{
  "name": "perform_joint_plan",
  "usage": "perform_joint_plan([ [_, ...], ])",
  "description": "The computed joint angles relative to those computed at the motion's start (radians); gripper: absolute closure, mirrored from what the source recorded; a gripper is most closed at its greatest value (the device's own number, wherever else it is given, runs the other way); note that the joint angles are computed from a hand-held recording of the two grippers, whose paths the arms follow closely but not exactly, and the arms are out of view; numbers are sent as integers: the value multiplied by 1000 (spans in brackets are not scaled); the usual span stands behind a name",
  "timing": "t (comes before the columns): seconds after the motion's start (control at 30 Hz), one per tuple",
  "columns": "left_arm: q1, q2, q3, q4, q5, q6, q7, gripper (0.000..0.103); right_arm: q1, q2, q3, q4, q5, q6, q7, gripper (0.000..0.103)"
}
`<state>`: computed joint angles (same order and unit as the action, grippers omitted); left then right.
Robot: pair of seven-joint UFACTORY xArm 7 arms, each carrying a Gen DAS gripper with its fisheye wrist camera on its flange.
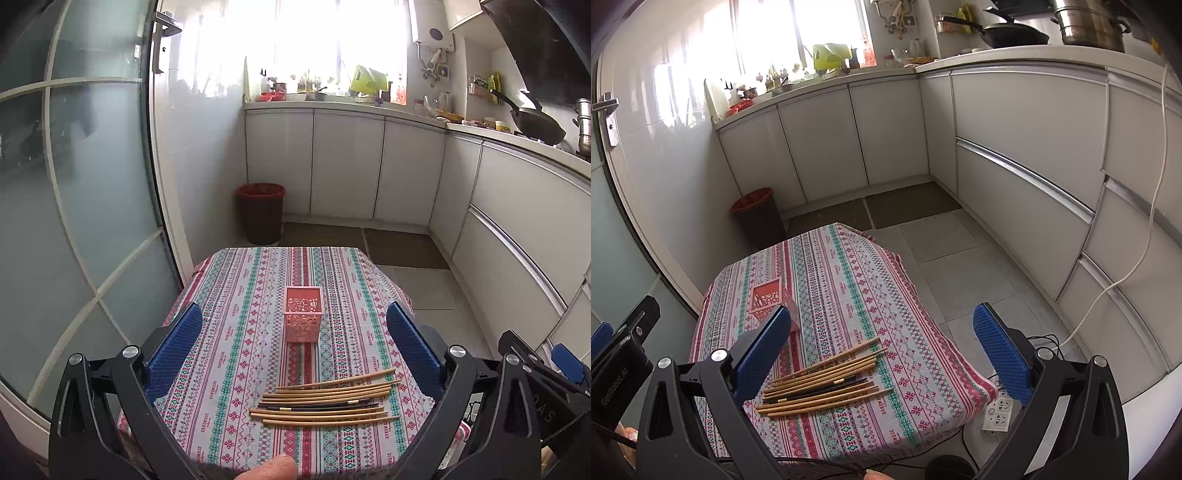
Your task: Organize utensils
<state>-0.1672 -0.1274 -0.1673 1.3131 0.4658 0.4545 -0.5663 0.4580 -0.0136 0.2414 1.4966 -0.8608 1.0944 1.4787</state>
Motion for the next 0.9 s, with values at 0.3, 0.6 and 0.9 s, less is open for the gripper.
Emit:
perform_joint_plan([
  [0.3, -1, 3, 2, 2, 0, 2, 3, 7, 0, 3, -1, 2, 8, -4, -2, 7],
  [0.6, -1, 3, 4, 2, -7, 2, 9, 7, 1, 3, -3, 2, 8, -5, -3, 7],
  [0.9, 0, 8, 7, 6, -7, 4, 11, 7, 2, 3, -2, 1, 9, -5, -2, 7],
])
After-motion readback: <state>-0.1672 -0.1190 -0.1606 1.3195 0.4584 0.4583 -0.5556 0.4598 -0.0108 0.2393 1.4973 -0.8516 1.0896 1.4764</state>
